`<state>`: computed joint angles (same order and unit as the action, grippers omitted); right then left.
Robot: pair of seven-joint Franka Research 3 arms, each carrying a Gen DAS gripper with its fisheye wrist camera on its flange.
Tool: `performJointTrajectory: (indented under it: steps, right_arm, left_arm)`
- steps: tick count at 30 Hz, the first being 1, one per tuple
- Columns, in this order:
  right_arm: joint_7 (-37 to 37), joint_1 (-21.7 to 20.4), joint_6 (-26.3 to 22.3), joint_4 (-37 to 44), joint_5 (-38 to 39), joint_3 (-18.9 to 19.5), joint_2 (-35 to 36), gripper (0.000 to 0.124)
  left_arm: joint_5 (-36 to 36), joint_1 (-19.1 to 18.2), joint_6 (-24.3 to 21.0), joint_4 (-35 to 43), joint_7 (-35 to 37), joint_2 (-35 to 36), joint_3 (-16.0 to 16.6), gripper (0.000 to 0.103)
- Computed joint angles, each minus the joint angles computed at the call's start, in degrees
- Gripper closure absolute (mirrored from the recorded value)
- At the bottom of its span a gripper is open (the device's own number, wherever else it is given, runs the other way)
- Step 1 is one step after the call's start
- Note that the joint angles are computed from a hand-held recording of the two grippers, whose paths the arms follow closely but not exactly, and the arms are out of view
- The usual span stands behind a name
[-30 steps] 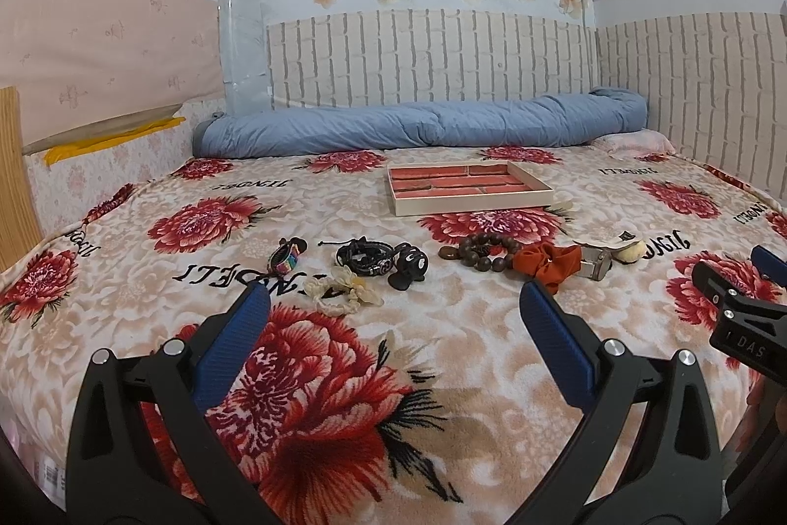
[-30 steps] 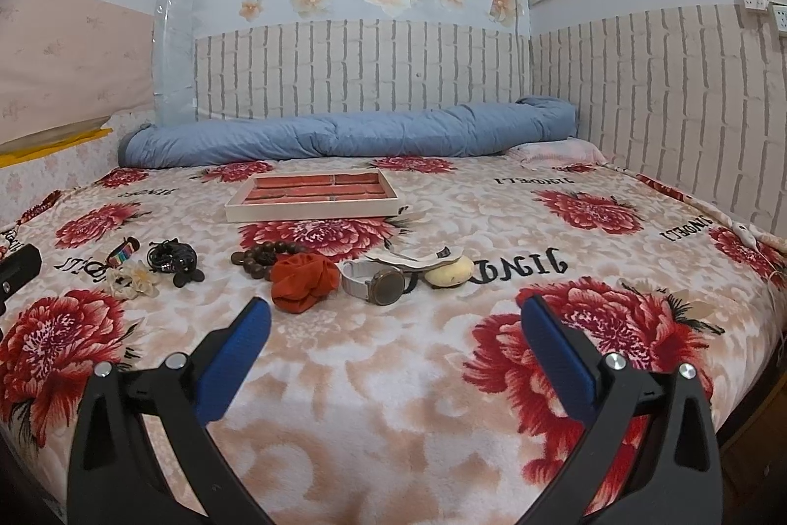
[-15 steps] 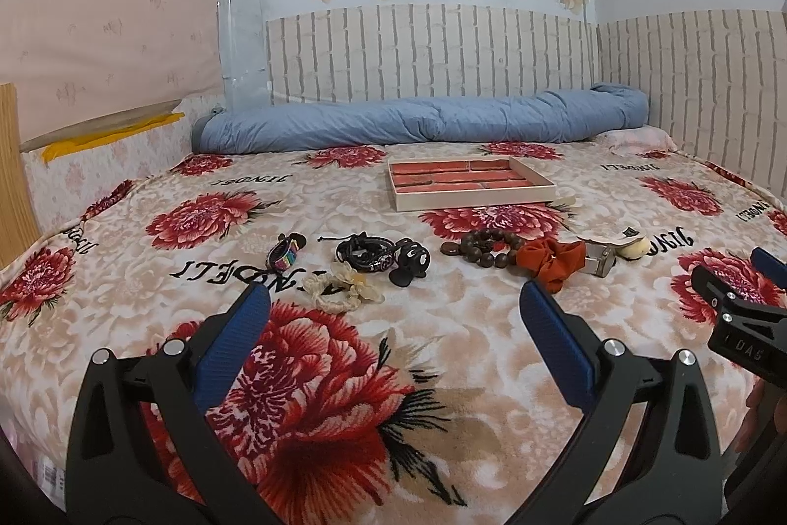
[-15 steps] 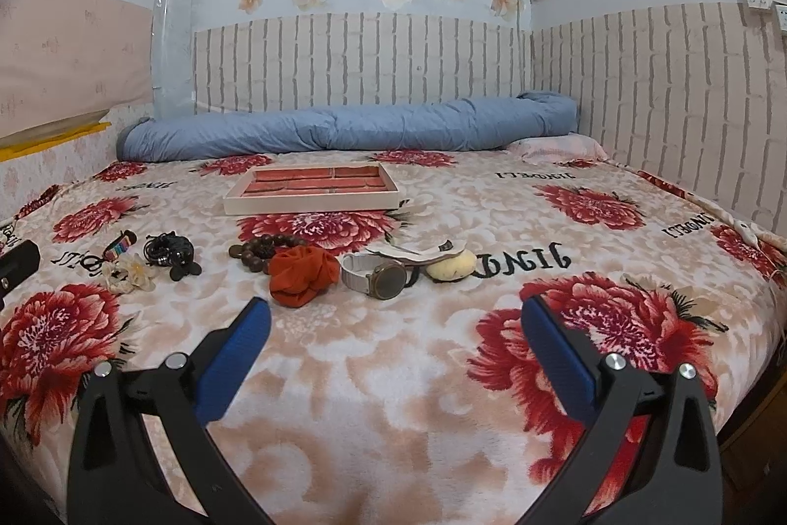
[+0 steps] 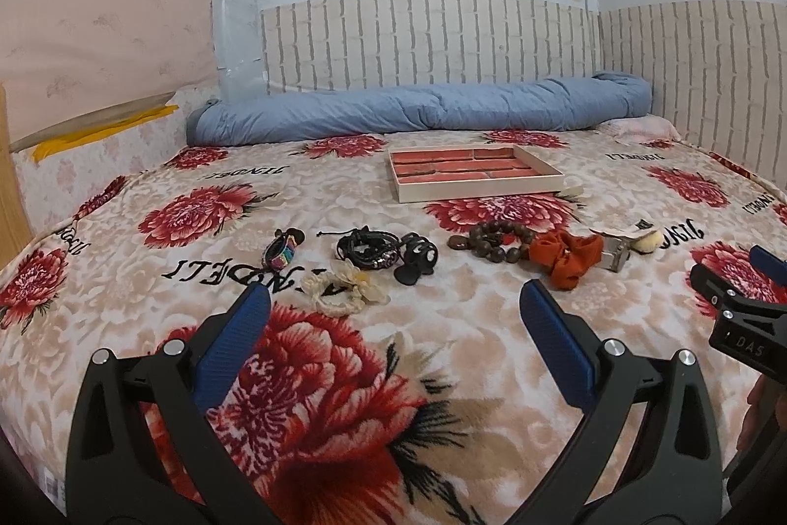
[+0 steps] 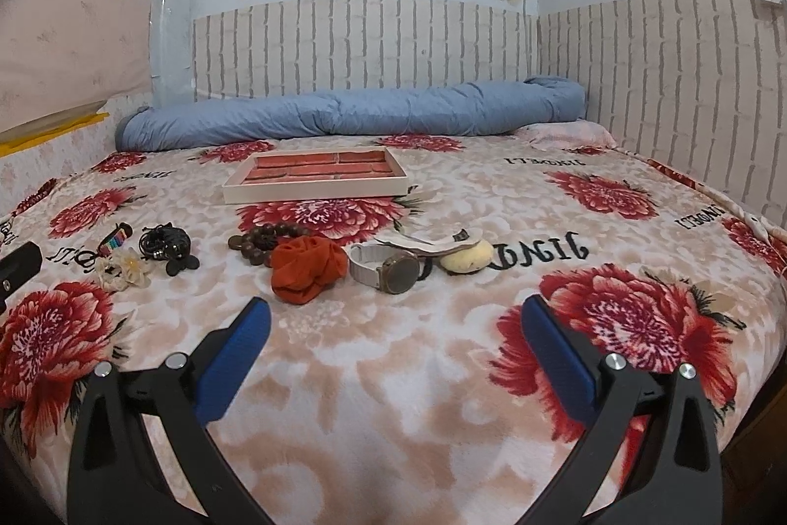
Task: Organize jewelry
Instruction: 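Grasp the cream flower scrunchie with the left tool while the right tool grasps the rust-orange scrunchie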
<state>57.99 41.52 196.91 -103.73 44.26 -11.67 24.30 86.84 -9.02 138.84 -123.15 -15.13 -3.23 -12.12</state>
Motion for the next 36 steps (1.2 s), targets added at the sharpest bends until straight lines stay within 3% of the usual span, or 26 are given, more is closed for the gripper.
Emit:
performJointTrajectory:
  steps: [4, 8, 12, 18, 22, 26, 29, 32, 36]
  right_arm:
    - [1.24, 3.46, -3.05, 3.95, 1.13, -4.67, 2.78, 0.025]
    - [5.92, 9.62, -7.87, 8.45, 0.25, -13.63, 7.33, 0.025]
    - [11.82, 13.28, -12.01, 11.97, -2.18, -20.20, 11.41, 0.025]
    - [21.29, 14.83, -20.32, 19.92, -7.67, -26.81, 18.33, 0.025]
    - [26.53, 12.52, -26.39, 26.35, -11.08, -27.17, 21.90, 0.025]
    - [30.27, 8.76, -33.08, 34.02, -14.48, -25.55, 25.17, 0.025]
    - [33.06, 6.88, -35.92, 38.48, -16.98, -24.63, 27.18, 0.025]
    - [35.15, 5.83, -37.96, 42.05, -20.14, -24.10, 28.97, 0.025]
    - [37.17, 2.47, -44.89, 51.96, -24.60, -22.36, 33.44, 0.025]
  left_arm:
    - [0.04, 0.88, 0.74, 1.18, 1.27, 0.95, 0.93, 0.005]
    - [-0.93, 2.08, 3.10, 2.47, 3.63, 2.43, 2.16, 0.005]
    - [-3.59, 3.54, 5.96, 3.84, 6.96, 4.53, 3.71, 0.005]
    - [-7.69, 5.57, 10.98, 6.54, 12.45, 8.22, 5.96, 0.005]
    - [-10.16, 6.34, 13.21, 8.51, 15.46, 10.75, 7.39, 0.005]
    - [-14.77, 6.74, 12.56, 10.51, 19.84, 13.44, 8.59, 0.005]
    - [-17.06, 6.60, 11.48, 11.51, 22.01, 14.75, 9.36, 0.005]
    - [-19.50, 7.07, 13.27, 12.25, 23.77, 15.68, 10.08, 0.005]
    - [-20.64, 6.87, 13.36, 13.54, 25.30, 16.74, 10.82, 0.005]
